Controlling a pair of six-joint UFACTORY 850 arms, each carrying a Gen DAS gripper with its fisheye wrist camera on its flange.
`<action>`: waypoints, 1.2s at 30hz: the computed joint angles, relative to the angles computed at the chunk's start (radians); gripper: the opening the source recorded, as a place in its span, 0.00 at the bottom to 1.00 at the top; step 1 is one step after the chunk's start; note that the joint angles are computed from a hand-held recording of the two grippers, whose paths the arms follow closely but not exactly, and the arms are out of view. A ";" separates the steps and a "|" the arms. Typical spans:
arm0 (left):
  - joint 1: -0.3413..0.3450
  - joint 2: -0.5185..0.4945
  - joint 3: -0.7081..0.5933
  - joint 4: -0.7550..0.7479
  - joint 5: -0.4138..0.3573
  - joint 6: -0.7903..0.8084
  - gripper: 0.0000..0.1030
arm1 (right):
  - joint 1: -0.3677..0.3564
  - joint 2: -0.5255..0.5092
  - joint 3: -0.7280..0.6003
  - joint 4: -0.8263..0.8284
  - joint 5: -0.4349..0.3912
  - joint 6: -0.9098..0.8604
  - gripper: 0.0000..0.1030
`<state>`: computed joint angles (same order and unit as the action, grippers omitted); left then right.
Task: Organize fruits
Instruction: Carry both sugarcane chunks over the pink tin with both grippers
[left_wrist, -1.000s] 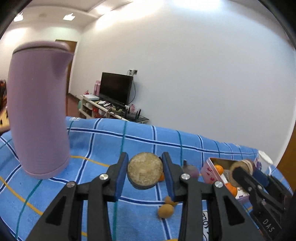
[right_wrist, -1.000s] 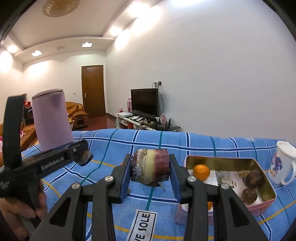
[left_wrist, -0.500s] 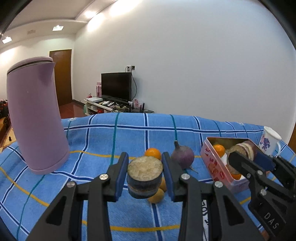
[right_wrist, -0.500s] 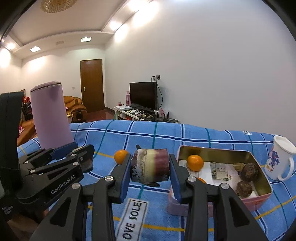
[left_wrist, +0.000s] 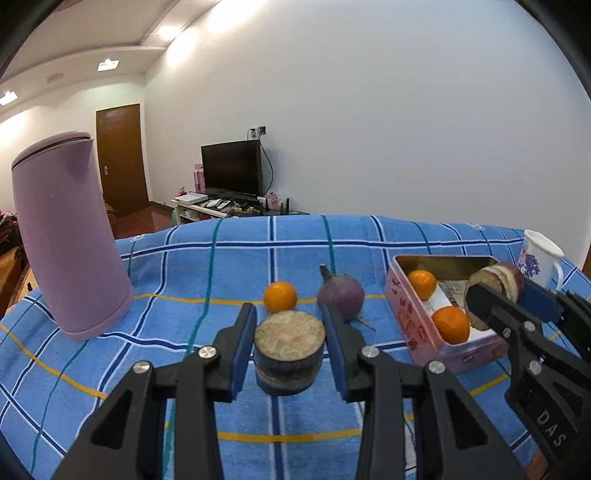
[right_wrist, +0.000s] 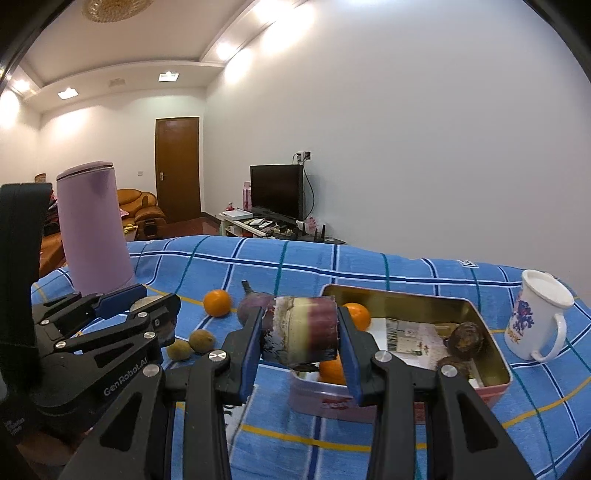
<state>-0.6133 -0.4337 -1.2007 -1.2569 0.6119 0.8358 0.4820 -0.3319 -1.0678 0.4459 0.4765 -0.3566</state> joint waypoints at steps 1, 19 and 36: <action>-0.002 -0.002 -0.004 -0.003 -0.003 0.004 0.38 | -0.005 0.002 0.002 -0.003 0.000 0.003 0.39; -0.056 -0.061 -0.106 -0.052 -0.017 0.078 0.38 | -0.080 0.026 0.025 -0.011 -0.001 0.016 0.39; -0.095 -0.136 -0.237 -0.064 -0.045 0.141 0.38 | -0.151 0.037 0.032 0.030 0.011 -0.009 0.39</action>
<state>-0.7080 -0.5699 -1.4378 -1.3205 0.5672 0.9764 0.3306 -0.2946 -1.0358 0.4762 0.4872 -0.3661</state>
